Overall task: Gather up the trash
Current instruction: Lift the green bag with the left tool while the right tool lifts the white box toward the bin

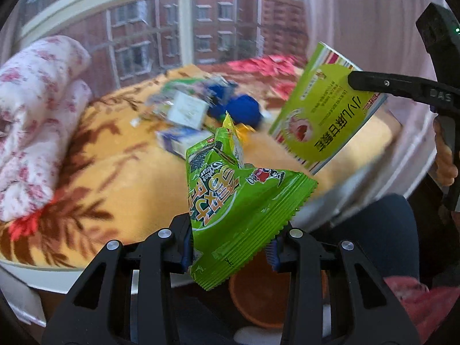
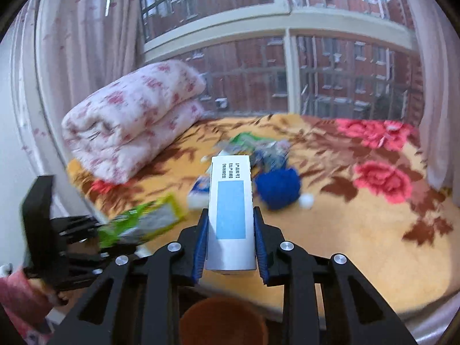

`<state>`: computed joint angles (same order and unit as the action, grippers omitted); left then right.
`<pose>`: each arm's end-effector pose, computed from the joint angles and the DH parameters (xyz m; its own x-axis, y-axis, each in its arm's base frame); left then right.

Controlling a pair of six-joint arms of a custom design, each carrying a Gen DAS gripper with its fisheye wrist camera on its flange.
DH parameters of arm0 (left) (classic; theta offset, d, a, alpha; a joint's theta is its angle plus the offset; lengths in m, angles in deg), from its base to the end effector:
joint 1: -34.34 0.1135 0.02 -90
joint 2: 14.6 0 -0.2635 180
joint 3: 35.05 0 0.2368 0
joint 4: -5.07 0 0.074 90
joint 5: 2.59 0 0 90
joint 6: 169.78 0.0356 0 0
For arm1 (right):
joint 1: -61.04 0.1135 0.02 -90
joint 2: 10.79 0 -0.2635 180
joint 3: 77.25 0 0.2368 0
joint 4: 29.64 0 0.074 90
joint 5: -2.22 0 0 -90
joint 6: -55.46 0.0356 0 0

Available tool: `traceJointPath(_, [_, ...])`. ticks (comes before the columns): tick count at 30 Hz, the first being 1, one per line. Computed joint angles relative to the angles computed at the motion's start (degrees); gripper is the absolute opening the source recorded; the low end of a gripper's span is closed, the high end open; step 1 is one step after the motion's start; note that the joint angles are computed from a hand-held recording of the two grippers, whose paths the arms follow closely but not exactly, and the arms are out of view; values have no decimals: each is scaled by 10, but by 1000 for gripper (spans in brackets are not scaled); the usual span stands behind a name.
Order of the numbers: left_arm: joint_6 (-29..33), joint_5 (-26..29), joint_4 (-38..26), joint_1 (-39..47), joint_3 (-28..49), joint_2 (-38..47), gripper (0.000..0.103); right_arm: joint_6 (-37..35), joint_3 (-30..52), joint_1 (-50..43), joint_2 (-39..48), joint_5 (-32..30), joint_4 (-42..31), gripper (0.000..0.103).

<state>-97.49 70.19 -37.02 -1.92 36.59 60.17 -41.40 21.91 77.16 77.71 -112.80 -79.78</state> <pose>0.2185 -0.1472 0.2782 -0.6659 0.1281 -0.7349 0.2039 0.9789 -0.0141 0.3108 0.1055 0.3532 -0.5389 -0.2684 -0.7984 -0.6341 0.7532 0.1748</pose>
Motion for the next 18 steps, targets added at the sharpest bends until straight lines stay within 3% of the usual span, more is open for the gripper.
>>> traceJointPath(10, [-6, 96, -5, -28, -47, 94, 37, -33, -161, 22, -69, 4, -40, 29])
traceJointPath(14, [-10, 153, 18, -15, -50, 167, 37, -20, -217, 32, -50, 22, -17, 29])
traceJointPath(18, [-15, 169, 32, -18, -36, 240, 37, 2, -261, 47, -22, 48, 27, 29])
